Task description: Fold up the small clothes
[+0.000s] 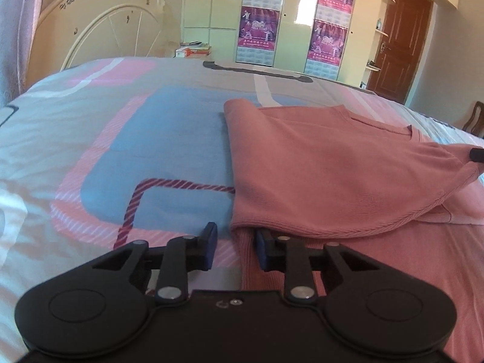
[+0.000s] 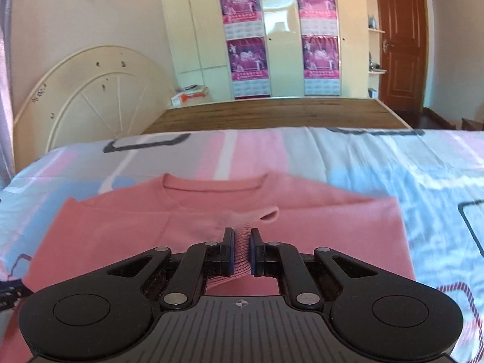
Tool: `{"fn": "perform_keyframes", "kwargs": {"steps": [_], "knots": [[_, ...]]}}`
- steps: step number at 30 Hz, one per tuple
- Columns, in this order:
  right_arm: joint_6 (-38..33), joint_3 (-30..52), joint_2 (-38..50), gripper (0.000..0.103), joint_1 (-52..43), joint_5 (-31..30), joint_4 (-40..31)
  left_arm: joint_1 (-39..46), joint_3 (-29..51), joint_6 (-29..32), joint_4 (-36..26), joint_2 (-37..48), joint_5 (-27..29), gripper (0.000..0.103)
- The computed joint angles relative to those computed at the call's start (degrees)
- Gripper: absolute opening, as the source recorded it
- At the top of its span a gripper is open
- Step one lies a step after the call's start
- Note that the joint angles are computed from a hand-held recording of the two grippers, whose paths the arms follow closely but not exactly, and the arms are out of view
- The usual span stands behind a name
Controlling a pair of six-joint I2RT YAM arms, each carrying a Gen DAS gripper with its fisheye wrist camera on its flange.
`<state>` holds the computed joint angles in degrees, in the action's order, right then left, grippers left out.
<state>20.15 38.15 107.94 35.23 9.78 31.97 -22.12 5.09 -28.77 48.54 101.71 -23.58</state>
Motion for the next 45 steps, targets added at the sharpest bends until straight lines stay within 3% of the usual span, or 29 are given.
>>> {"fn": "perform_keyframes", "kwargs": {"steps": [2,5,21,24,25,28,30,35,38,39,45], "knots": [[0.92,-0.21,0.44,0.009,-0.08,-0.04,0.16,1.23,-0.18,1.4,2.16,0.8,2.2,0.014],[0.55,-0.66,0.26,0.009,-1.34,-0.86,-0.41,3.36,-0.28,2.08,3.84,1.86,4.75,0.01],[1.15,-0.45,7.96,0.009,-5.05,-3.44,1.72,4.62,1.07,3.62,-0.01,0.42,6.03,0.009],[1.15,-1.23,7.53,0.01,-5.76,-4.77,1.7,4.95,1.03,5.39,-2.82,-2.05,6.69,0.016],[1.4,-1.27,6.51,0.014,-6.29,-5.31,0.25,5.36,-0.22,5.85,-3.33,-4.79,7.15,0.022],[1.51,-4.82,0.4,0.021,-6.16,-1.99,0.6,4.37,-4.85,6.2,-6.66,-18.21,5.42,0.024],[0.85,-5.39,-2.06,0.024,-5.75,-1.85,0.37,2.0,-3.76,5.15,-9.22,-21.03,3.68,0.031],[-0.69,1.91,3.56,0.029,-1.51,-4.83,-3.82,-5.59,8.18,3.94,-6.58,-3.68,3.02,0.036],[-2.59,5.29,7.66,0.029,1.17,-2.71,-8.23,-6.83,14.06,1.61,-8.05,6.11,4.32,0.035],[-3.96,4.02,7.82,0.029,1.62,-1.76,-6.26,-7.56,12.89,2.13,-3.35,8.38,3.1,0.035],[-5.41,4.32,7.37,0.029,-0.18,-3.84,-5.84,-2.56,13.98,5.78,-5.1,6.19,7.55,0.038]]}}
